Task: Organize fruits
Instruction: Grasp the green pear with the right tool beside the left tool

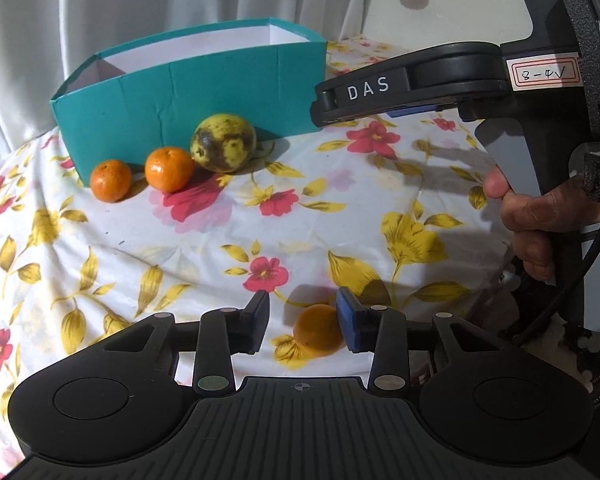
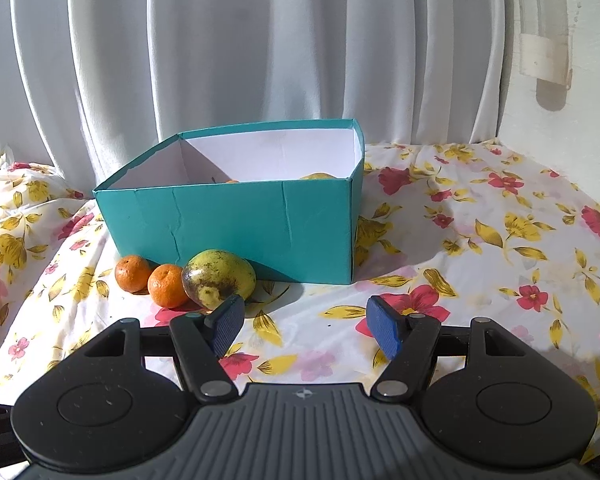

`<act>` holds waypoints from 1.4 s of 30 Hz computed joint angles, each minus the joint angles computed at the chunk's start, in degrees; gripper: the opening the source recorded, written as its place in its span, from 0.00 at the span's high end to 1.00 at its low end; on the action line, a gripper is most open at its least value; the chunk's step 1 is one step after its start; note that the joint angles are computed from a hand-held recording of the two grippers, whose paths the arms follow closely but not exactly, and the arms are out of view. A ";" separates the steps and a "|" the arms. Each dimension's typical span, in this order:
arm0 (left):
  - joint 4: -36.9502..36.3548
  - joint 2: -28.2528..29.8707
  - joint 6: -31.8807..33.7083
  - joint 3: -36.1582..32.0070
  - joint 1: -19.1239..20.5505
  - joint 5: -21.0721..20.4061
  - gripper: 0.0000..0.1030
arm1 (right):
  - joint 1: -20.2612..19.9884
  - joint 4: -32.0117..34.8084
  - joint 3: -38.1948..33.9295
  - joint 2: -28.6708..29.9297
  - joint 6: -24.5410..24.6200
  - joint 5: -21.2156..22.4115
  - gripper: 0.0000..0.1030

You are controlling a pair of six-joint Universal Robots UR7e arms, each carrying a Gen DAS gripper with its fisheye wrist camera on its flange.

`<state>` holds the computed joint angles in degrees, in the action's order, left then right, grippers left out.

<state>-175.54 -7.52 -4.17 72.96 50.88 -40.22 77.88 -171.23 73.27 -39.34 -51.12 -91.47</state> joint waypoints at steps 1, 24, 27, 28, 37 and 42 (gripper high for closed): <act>-0.12 0.00 0.27 -0.08 0.15 -0.42 0.60 | 0.09 0.10 -0.12 0.11 -0.06 -0.18 0.34; 4.52 -0.76 -2.43 -4.00 1.96 7.42 0.67 | 2.14 5.78 -8.58 6.38 -1.19 -2.98 0.34; 3.88 -0.86 -2.02 -5.37 2.25 9.65 0.67 | 2.79 8.65 -11.72 8.78 -1.75 -3.66 0.33; 4.12 -0.95 -2.17 -5.82 2.43 10.08 0.67 | 2.97 9.74 -12.95 9.69 -1.96 -3.79 0.32; 4.64 -1.34 -2.44 -8.44 3.60 12.03 0.67 | 3.72 18.50 -22.84 16.15 -2.82 -4.06 0.19; 7.27 -1.59 -4.70 -9.07 4.40 11.53 0.67 | 3.20 22.47 -24.74 16.80 -0.77 -2.00 0.42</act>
<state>-168.27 -9.11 -8.87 63.89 55.28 -28.69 81.08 -148.75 48.54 -22.54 -51.89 -93.46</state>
